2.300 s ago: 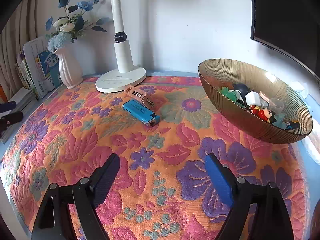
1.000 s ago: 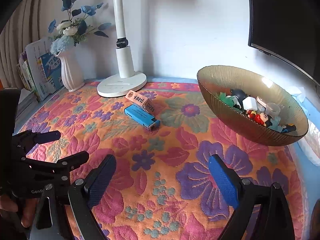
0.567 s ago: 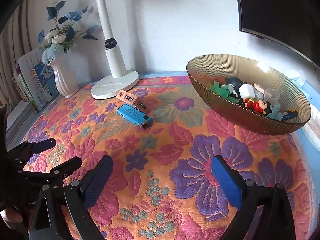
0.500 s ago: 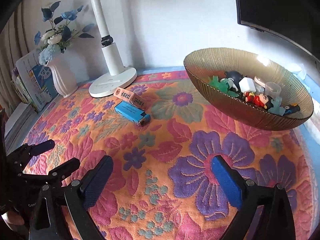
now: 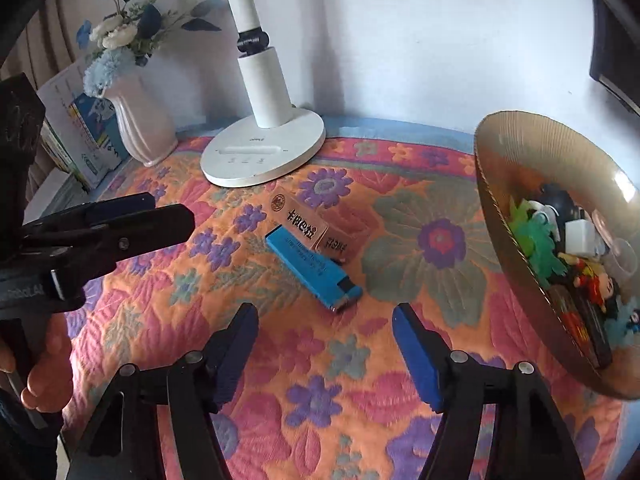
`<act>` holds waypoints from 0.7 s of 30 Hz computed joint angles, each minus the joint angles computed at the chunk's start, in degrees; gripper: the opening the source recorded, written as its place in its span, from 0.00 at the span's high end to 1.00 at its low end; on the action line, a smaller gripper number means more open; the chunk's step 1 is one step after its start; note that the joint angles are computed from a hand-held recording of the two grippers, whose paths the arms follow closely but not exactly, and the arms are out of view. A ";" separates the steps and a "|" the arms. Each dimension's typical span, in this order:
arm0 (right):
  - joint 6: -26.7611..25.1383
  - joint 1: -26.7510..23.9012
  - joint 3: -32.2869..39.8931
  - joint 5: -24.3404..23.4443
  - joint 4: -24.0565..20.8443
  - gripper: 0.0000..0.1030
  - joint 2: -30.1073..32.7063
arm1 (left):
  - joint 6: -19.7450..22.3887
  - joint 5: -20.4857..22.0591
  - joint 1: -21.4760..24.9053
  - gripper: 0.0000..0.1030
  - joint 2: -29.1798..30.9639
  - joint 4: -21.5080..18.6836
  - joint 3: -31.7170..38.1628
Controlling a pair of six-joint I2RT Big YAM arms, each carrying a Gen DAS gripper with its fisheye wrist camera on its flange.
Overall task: Organize rigid objects
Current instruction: 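Approach the blue lighter and printed box with both open tools, then grasp the printed cardboard box with the left tool while the right tool grasps the blue lighter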
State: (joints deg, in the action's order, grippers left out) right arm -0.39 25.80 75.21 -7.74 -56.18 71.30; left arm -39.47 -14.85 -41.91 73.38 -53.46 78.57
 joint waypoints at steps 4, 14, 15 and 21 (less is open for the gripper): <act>-1.81 1.55 2.33 2.41 1.65 0.34 4.99 | -1.39 4.83 1.97 0.18 -0.07 3.27 -2.99; -6.03 1.40 -5.73 -4.94 0.73 0.77 -3.62 | -0.76 5.09 0.10 0.18 -0.08 3.71 -2.64; -5.72 1.15 -7.80 -3.51 0.75 0.77 -6.05 | -0.71 5.18 -0.47 0.18 0.61 3.44 -1.93; -1.82 -1.91 -13.92 10.91 0.26 0.77 -13.96 | -2.60 4.28 -2.94 0.18 10.71 -2.86 7.59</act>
